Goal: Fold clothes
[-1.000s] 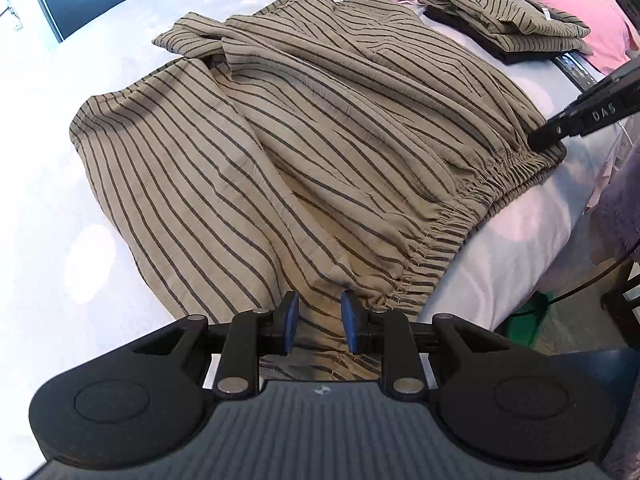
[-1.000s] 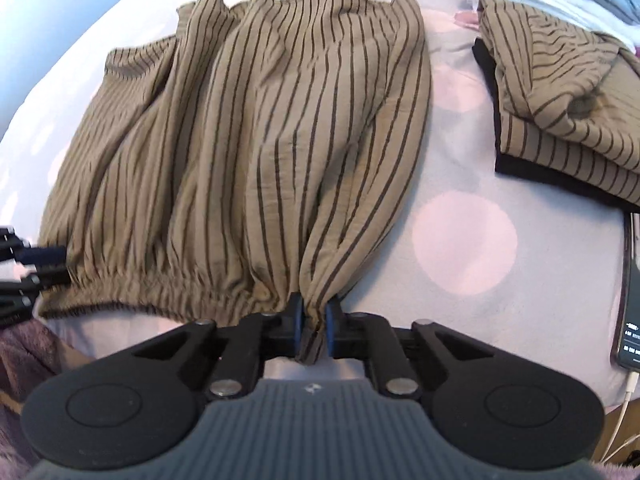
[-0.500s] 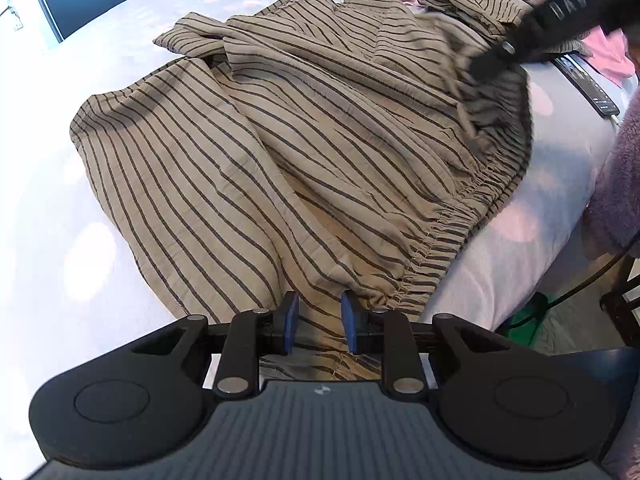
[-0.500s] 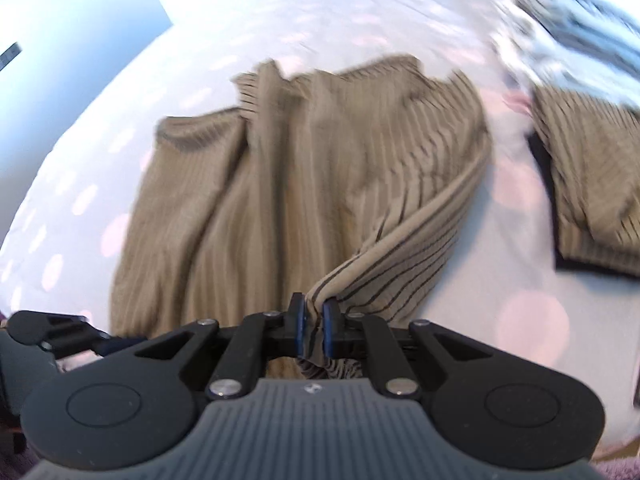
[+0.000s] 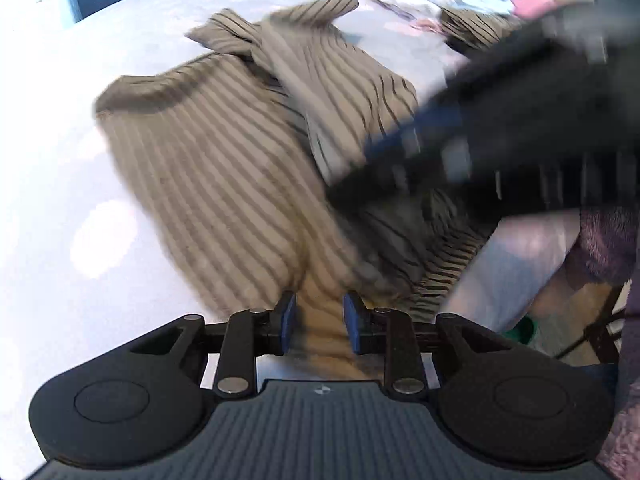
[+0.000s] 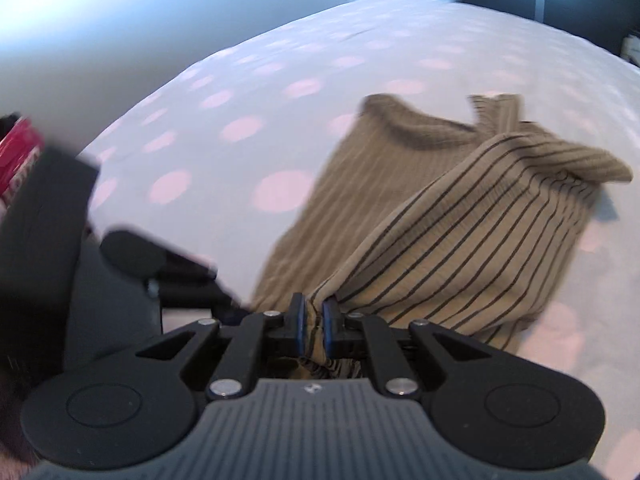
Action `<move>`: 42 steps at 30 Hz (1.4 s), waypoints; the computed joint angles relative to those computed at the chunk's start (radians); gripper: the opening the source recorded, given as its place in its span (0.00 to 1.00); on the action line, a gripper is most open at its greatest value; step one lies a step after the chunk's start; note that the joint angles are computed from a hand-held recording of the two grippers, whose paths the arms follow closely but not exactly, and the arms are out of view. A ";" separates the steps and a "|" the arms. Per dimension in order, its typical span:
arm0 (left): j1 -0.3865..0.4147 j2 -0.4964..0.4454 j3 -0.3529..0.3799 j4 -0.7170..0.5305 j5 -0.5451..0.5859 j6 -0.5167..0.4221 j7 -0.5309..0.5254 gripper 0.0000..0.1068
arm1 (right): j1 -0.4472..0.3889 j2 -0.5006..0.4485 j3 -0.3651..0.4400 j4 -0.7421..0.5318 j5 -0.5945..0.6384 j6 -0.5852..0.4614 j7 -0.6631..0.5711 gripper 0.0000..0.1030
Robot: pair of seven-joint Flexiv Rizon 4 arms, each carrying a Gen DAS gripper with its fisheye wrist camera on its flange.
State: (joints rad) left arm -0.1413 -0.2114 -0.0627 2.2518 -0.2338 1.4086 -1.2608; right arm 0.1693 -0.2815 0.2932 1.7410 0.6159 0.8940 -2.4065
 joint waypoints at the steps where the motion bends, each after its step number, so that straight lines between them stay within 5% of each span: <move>1: 0.000 0.013 0.010 0.007 0.001 -0.004 -0.014 0.22 | -0.003 -0.003 0.006 -0.004 0.006 -0.019 -0.015 0.10; 5: -0.035 0.032 0.108 -0.003 0.133 -0.031 -0.197 0.26 | -0.014 -0.016 0.017 -0.030 0.038 -0.106 -0.070 0.10; 9: -0.022 0.042 0.131 -0.012 0.216 -0.062 -0.309 0.26 | 0.020 -0.016 0.008 -0.005 -0.012 -0.126 -0.085 0.10; 11: 0.000 0.045 0.111 -0.005 0.204 -0.051 -0.297 0.26 | 0.035 -0.022 0.006 0.012 -0.038 -0.099 -0.097 0.11; 16: 0.036 0.041 0.050 0.018 0.121 0.002 -0.207 0.26 | 0.021 -0.017 0.015 0.038 -0.039 -0.092 -0.155 0.33; 21: 0.069 0.054 -0.030 0.071 -0.071 0.081 -0.096 0.28 | -0.020 0.047 0.015 0.079 0.031 -0.060 -0.293 0.60; 23: 0.090 0.057 -0.085 0.088 -0.190 0.101 -0.032 0.33 | -0.032 0.077 0.001 0.100 0.055 -0.051 -0.339 0.62; 27: 0.095 0.051 -0.157 0.097 -0.389 0.108 0.092 0.39 | -0.030 0.119 -0.038 0.168 0.038 0.013 -0.359 0.62; 30: 0.048 0.025 -0.098 0.059 -0.350 0.050 0.047 0.40 | -0.022 0.132 -0.058 0.226 0.004 0.099 -0.355 0.60; 34: 0.058 0.011 -0.140 0.052 -0.466 0.035 0.114 0.38 | -0.015 0.110 -0.060 0.273 -0.025 0.245 -0.348 0.50; 40: 0.032 -0.019 -0.107 0.011 -0.455 -0.010 0.106 0.04 | -0.010 0.043 -0.009 0.309 -0.033 0.459 -0.343 0.49; 42: 0.044 -0.012 -0.140 0.020 -0.524 0.003 0.153 0.01 | 0.001 0.021 -0.004 0.322 -0.068 0.521 -0.288 0.27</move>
